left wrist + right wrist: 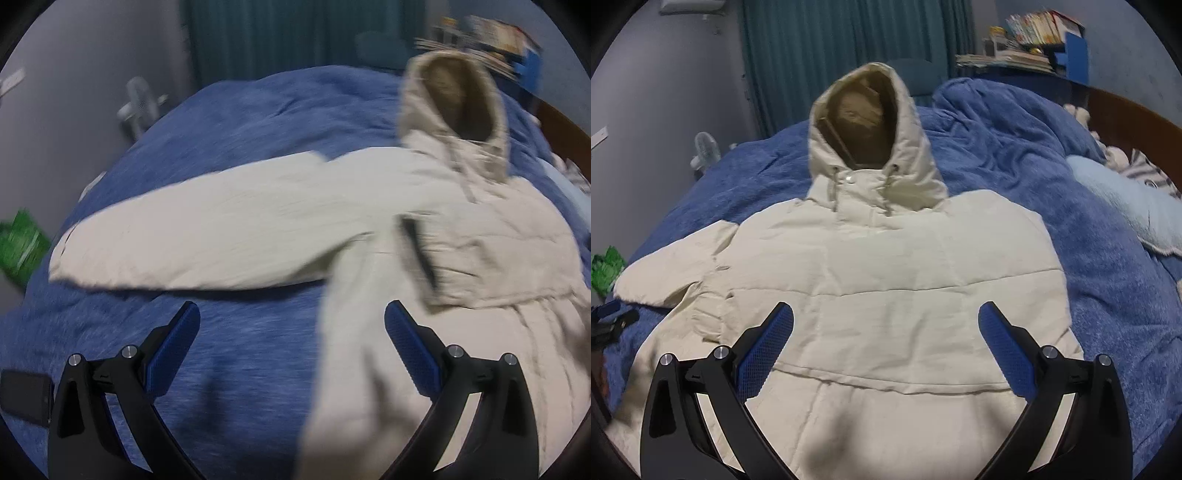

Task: Fold large clothes
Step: 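Move the left gripper to the other sleeve and grasp its cuff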

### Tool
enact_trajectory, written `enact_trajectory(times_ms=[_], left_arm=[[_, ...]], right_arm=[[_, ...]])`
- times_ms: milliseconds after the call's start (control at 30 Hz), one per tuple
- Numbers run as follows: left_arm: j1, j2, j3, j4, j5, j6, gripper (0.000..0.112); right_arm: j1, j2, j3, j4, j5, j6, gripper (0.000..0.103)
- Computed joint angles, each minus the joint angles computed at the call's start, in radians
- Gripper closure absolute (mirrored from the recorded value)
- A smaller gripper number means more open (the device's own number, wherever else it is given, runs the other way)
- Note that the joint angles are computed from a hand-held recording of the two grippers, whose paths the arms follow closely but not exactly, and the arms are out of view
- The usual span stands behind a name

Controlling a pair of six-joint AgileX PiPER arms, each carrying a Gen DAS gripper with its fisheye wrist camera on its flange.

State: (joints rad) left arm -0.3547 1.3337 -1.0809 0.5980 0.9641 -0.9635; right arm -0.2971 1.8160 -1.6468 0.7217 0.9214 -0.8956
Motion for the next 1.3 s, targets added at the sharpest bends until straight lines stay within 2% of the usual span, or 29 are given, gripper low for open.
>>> enact_trajectory(times_ms=[100,167,233,367,433,533,733,800,933,1000,1067,1133,1200,1300], left_arm=[[0.152,-0.053,0.077,-0.095,-0.096,0.040,0.017],[0.272,-0.078,0.118,-0.229,-0.172,0.113,0.017],[0.362,-0.073,0.134,-0.333,-0.198,0.190,0.017],[0.462,-0.050,0.153,-0.409,-0.238,0.258,0.017],[0.557,-0.037,0.163,-0.553,-0.288,0.381,0.017],[0.672,-0.028,0.194,-0.682,-0.356,0.493,0.017],[0.822,-0.004,0.246,-0.745,-0.487,0.573,0.019],[0.859,0.030,0.234,-0.758,-0.511,0.602,0.026],[0.960,0.071,0.244,-1.026,-0.564,0.853,0.047],[0.978,0.081,0.240,-1.069,-0.589,0.900,0.057],[0.996,0.088,0.227,-1.108,-0.609,0.946,0.076],[1.006,0.070,0.227,-1.126,-0.615,0.959,0.089],[1.011,0.018,0.236,-1.180,-0.630,1.003,0.094],[0.984,-0.040,0.218,-1.140,-0.636,0.977,0.100]], right_arm=[[0.021,-0.023,0.037,-0.017,-0.013,-0.011,0.007],[0.033,-0.033,0.060,-0.026,-0.020,-0.020,0.007],[0.050,-0.043,0.084,-0.046,-0.037,-0.021,0.007],[0.068,-0.044,0.108,-0.082,-0.059,-0.013,0.007],[0.071,-0.039,0.110,-0.099,-0.059,0.002,0.007],[0.069,-0.030,0.102,-0.103,-0.049,0.018,0.007],[0.066,-0.010,0.081,-0.111,-0.036,0.042,0.007],[0.067,-0.005,0.079,-0.116,-0.040,0.048,0.007],[0.080,0.009,0.074,-0.144,-0.052,0.072,0.007],[0.086,0.016,0.072,-0.155,-0.054,0.076,0.007],[0.096,0.017,0.078,-0.166,-0.063,0.075,0.007],[0.110,0.012,0.092,-0.181,-0.077,0.072,0.007],[0.118,0.004,0.106,-0.188,-0.089,0.060,0.007],[0.129,-0.014,0.133,-0.192,-0.113,0.038,0.007]])
